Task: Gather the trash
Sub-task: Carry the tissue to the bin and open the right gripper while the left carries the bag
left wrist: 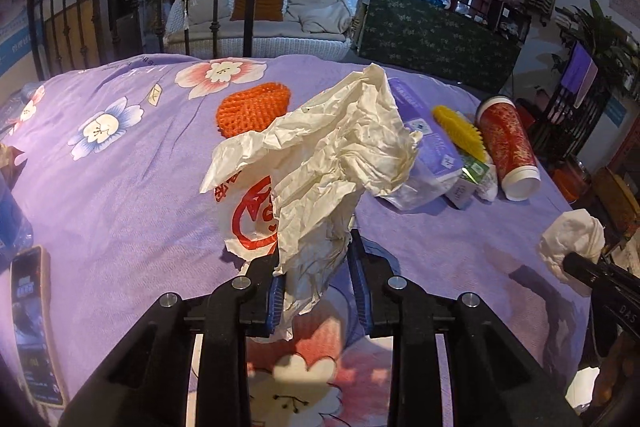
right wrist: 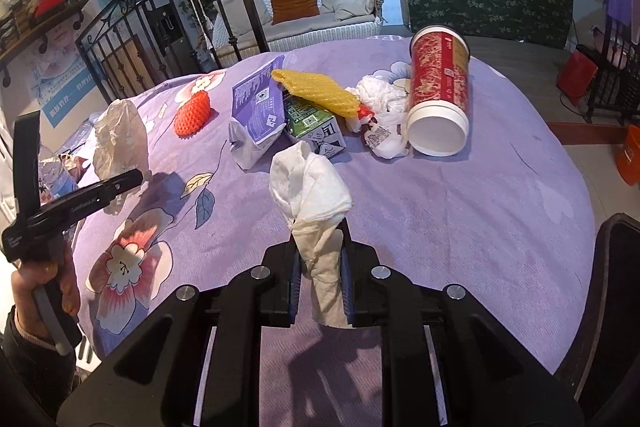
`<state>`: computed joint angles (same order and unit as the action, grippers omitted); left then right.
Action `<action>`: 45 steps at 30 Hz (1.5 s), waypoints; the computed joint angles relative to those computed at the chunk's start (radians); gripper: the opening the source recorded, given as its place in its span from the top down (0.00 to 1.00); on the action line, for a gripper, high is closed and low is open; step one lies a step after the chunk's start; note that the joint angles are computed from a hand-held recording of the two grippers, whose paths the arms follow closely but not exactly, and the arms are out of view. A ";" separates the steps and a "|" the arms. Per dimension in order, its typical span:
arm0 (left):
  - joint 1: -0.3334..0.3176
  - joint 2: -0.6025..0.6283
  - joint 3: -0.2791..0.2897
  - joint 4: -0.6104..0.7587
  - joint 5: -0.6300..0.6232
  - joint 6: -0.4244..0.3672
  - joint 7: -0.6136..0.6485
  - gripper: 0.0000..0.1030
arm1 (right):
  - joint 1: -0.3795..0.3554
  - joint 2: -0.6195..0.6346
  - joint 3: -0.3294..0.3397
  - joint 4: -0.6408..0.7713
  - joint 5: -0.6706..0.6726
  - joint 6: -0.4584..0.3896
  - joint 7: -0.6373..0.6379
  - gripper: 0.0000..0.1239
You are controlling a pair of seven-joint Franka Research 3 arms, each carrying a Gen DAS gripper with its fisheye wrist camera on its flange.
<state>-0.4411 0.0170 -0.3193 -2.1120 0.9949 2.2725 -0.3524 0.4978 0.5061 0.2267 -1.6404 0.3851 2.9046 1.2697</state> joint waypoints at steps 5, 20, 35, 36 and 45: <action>-0.039 0.063 -0.013 0.086 0.061 -0.009 0.011 0.73 | -0.051 -0.051 0.036 -0.090 0.065 0.060 -0.035 0.86; -0.160 0.310 0.071 0.408 0.173 0.147 0.190 0.73 | -0.133 -0.222 -0.025 -0.362 0.154 0.241 0.039 0.86; -0.277 0.567 0.172 0.747 0.059 0.300 0.465 0.73 | 0.179 -0.195 -0.576 -0.403 -0.244 0.165 0.610 0.86; -0.283 0.585 0.175 0.772 0.040 0.306 0.491 0.73 | 0.179 -0.184 -0.589 -0.394 -0.262 0.148 0.636 0.86; -0.335 0.746 0.203 0.996 -0.137 0.310 0.729 0.73 | 0.002 -0.107 -0.459 -0.323 -0.284 0.033 0.691 0.64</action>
<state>-0.7759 0.7630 -0.1165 -1.1162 0.8579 2.5827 0.3763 0.4997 0.3992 -0.2325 -1.9632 0.1014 2.9375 1.9609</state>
